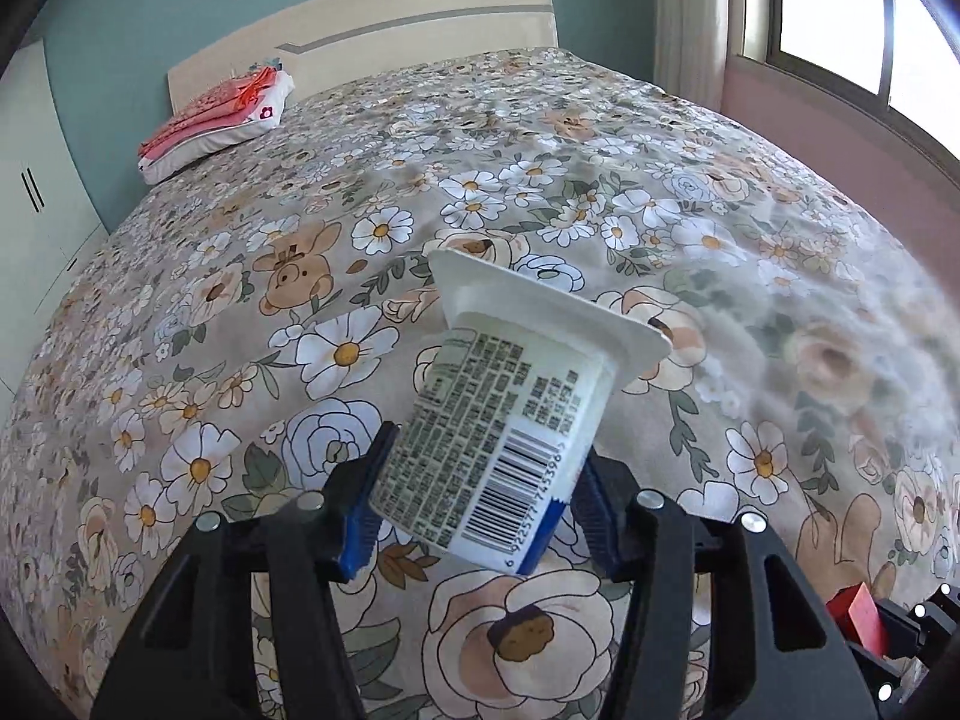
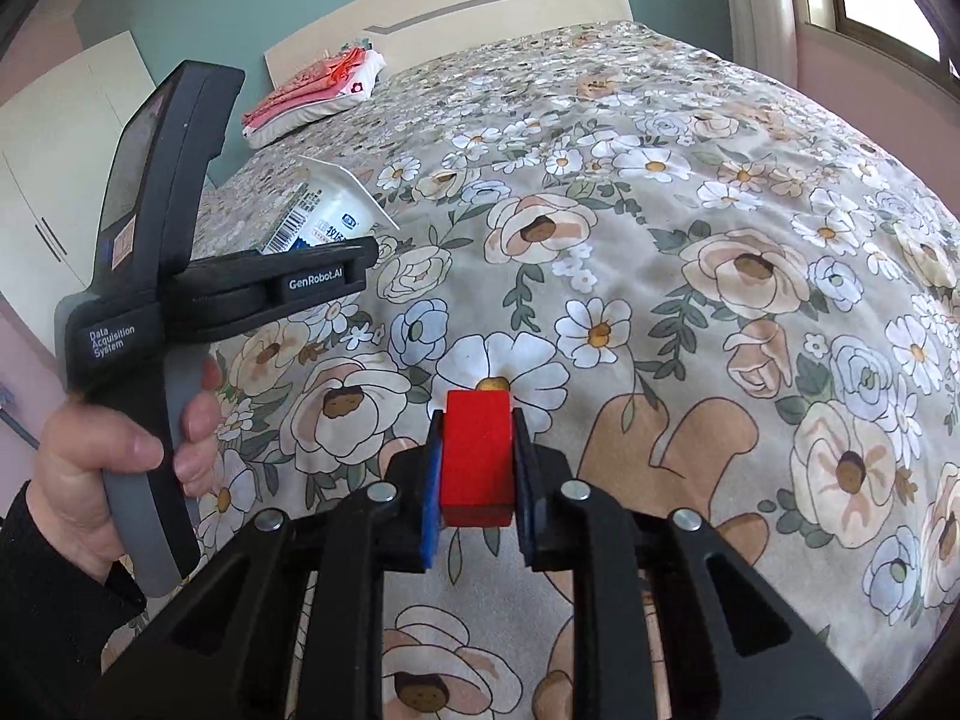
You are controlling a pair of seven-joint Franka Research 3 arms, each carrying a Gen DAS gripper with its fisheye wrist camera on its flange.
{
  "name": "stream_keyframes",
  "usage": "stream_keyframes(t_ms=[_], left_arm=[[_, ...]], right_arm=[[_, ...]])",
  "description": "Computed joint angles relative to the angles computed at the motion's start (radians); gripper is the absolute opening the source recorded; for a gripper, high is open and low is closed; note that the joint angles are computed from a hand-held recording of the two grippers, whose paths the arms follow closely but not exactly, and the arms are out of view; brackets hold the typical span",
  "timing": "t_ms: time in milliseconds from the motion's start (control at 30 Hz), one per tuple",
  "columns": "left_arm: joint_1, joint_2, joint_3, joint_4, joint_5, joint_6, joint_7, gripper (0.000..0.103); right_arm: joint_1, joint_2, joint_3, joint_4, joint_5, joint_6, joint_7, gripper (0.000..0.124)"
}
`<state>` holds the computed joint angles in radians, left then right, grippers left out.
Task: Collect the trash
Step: 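Carry the yogurt cup and red block over the trash bin with both grippers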
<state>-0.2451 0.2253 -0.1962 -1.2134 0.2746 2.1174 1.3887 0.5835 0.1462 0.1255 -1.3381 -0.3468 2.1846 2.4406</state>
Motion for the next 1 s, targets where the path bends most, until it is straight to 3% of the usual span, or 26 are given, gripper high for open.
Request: stream_keyframes(t_ms=[467, 1000], left_arm=[[-0.023, -0.321, -0.049, -0.117, 0.158, -0.113, -0.148, 0.057], [0.026, -0.631, -0.166, -0.132, 0.193, -0.279, -0.196, 0.057]], right_arm=[[0.021, -0.151, 0.079, 0.092, -0.105, -0.186, -0.082, 0.021], [0.028, -0.294, 0.263, 0.215, -0.226, -0.421, -0.077, 0.021]])
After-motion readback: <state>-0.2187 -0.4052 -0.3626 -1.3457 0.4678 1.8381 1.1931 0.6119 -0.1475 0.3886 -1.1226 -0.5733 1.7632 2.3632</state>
